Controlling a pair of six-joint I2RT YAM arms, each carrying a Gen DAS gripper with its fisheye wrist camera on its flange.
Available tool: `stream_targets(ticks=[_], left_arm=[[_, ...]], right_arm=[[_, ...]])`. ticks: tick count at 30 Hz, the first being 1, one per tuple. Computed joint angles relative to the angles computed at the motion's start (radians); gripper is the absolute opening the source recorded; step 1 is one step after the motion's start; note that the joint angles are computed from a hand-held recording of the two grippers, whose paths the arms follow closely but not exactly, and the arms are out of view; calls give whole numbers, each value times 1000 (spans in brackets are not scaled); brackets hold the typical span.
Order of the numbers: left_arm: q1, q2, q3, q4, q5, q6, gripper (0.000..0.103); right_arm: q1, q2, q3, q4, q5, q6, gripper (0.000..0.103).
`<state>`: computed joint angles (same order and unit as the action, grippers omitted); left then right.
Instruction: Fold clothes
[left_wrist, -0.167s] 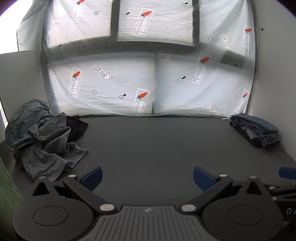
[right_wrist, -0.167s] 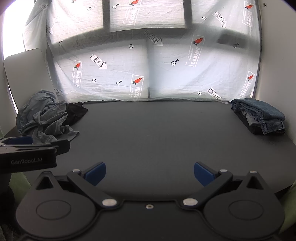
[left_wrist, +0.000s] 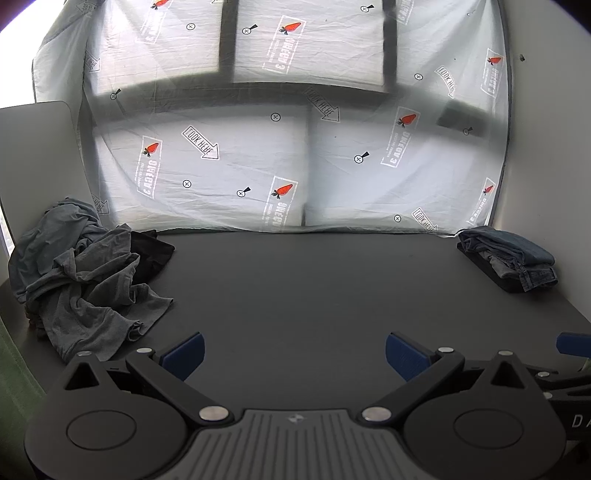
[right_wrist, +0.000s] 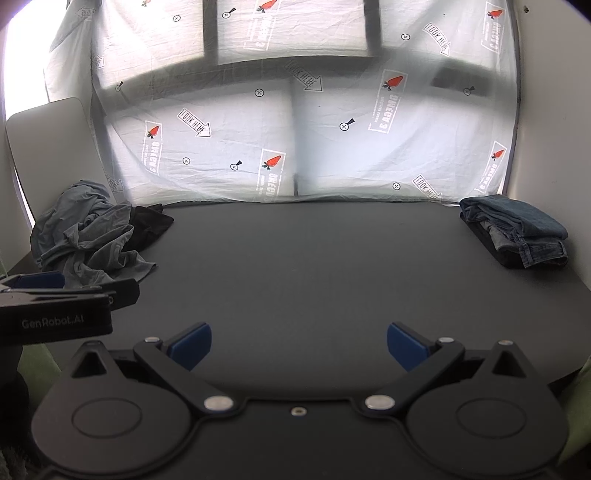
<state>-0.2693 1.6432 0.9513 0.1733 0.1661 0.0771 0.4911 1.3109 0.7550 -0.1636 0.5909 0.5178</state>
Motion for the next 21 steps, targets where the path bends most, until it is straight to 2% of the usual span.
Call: stream_targets(ticks=[6, 11, 21], left_arm=[[-7, 4, 1, 15, -12, 1, 103], [-28, -19, -16, 13, -39, -11, 103], [-51, -19, -15, 8, -62, -22, 103]], right_arm=[[22, 25, 18, 2, 20, 25, 103], [-15, -37, -15, -12, -10, 4, 103], [-18, -37, -15, -7, -3, -8, 103]])
